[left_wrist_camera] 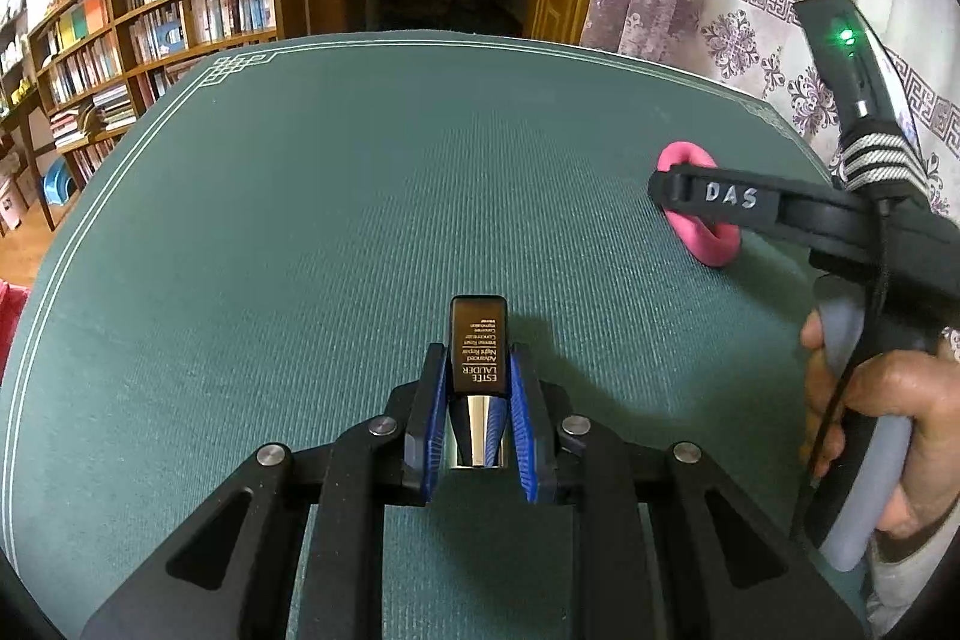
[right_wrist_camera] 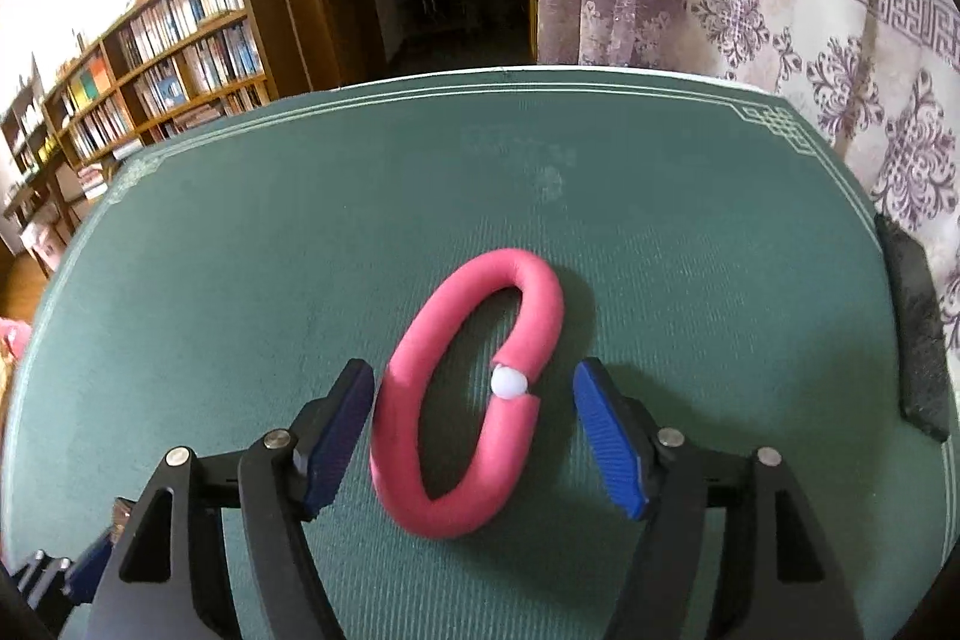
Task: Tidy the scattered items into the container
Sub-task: 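Grasp the gold-and-brown tube with the left tool while the right tool grasps the pink hair roller, then carry the tube and pink roller with both tools over the tin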
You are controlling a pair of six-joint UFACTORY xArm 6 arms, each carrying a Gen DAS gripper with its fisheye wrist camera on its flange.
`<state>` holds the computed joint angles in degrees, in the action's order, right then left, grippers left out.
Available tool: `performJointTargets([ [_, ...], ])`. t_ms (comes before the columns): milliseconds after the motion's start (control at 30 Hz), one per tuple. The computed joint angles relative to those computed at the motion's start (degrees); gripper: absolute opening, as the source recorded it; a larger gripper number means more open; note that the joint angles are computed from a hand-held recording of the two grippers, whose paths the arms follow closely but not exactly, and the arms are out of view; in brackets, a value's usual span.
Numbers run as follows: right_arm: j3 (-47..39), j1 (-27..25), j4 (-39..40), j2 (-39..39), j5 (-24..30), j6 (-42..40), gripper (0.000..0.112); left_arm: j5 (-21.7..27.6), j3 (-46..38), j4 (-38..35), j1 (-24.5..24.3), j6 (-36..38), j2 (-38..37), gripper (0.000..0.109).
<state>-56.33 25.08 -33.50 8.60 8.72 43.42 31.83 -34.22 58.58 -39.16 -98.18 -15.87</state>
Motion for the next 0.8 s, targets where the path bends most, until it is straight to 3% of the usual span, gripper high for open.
performJointTargets([
  [167, -1.0, 0.0, -8.4, 0.4, 1.6, 6.9, 0.073, 0.0, 0.1, 0.0, -0.1, -0.1, -0.2, 0.022],
  [300, -1.0, 0.0, -12.0, 0.1, 2.5, 10.1, 0.057, -0.1, 0.2, 0.0, -0.1, -0.3, -0.1, 0.022],
  [800, 7.1, -0.9, -11.1, -6.3, 0.6, 9.8, 0.054, -0.5, 0.1, -0.4, -0.5, -0.4, 0.0, 0.022],
])
